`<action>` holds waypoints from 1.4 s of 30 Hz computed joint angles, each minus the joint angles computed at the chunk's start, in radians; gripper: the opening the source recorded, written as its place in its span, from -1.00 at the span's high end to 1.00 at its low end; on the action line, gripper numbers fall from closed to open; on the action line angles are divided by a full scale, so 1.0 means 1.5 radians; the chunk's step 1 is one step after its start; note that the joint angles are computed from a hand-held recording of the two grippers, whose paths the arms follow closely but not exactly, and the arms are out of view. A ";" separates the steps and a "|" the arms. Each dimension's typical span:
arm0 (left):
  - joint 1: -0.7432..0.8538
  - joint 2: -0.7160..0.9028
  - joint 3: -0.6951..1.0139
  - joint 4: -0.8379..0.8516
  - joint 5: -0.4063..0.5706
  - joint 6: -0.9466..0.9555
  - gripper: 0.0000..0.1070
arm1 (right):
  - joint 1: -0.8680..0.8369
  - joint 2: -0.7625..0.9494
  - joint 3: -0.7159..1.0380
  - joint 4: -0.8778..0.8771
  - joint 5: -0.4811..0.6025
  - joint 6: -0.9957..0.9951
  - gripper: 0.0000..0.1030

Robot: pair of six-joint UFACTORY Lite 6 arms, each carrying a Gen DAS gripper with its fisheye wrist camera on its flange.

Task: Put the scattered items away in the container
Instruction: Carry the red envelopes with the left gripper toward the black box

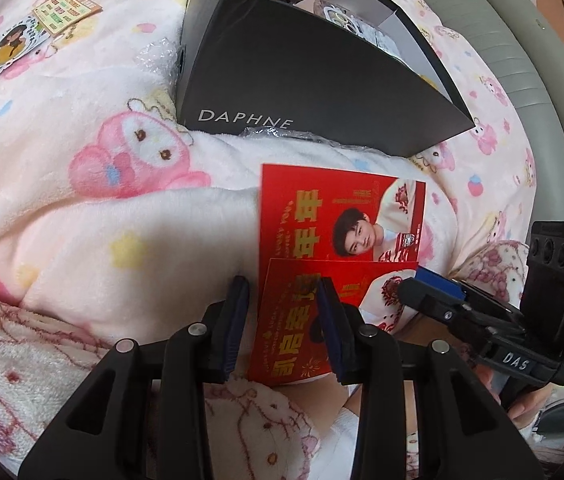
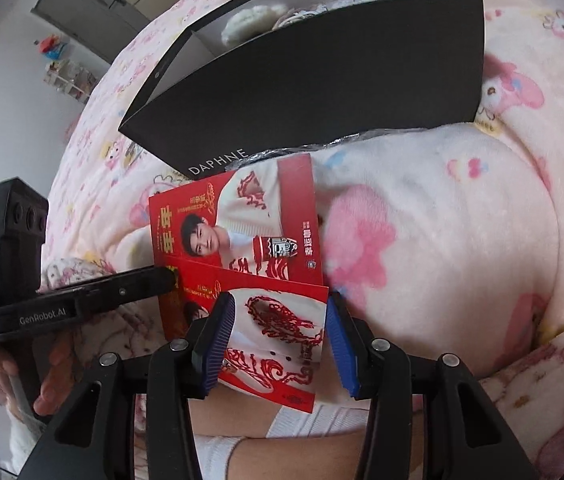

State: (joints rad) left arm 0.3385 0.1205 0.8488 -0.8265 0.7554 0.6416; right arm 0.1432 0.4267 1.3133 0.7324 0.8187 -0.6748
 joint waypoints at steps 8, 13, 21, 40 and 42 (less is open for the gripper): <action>-0.015 -0.012 -0.006 0.020 -0.008 -0.011 0.46 | 0.011 -0.025 -0.011 -0.002 -0.020 -0.011 0.17; 0.000 -0.005 0.016 -0.010 0.018 0.005 0.47 | 0.004 -0.015 0.023 -0.005 -0.012 0.007 0.18; 0.000 0.109 0.142 0.022 0.015 -0.049 0.46 | 0.023 0.107 0.196 -0.033 0.026 0.077 0.17; 0.035 0.125 0.160 0.037 0.018 -0.070 0.36 | -0.010 0.031 0.124 -0.042 0.059 0.056 0.17; 0.034 0.121 0.156 0.047 0.025 -0.079 0.35 | -0.011 0.012 0.092 -0.038 0.085 0.038 0.17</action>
State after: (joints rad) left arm 0.3893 0.3027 1.0824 -0.7566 0.7930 0.5236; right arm 0.1269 0.4450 1.4514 0.6755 0.9461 -0.6177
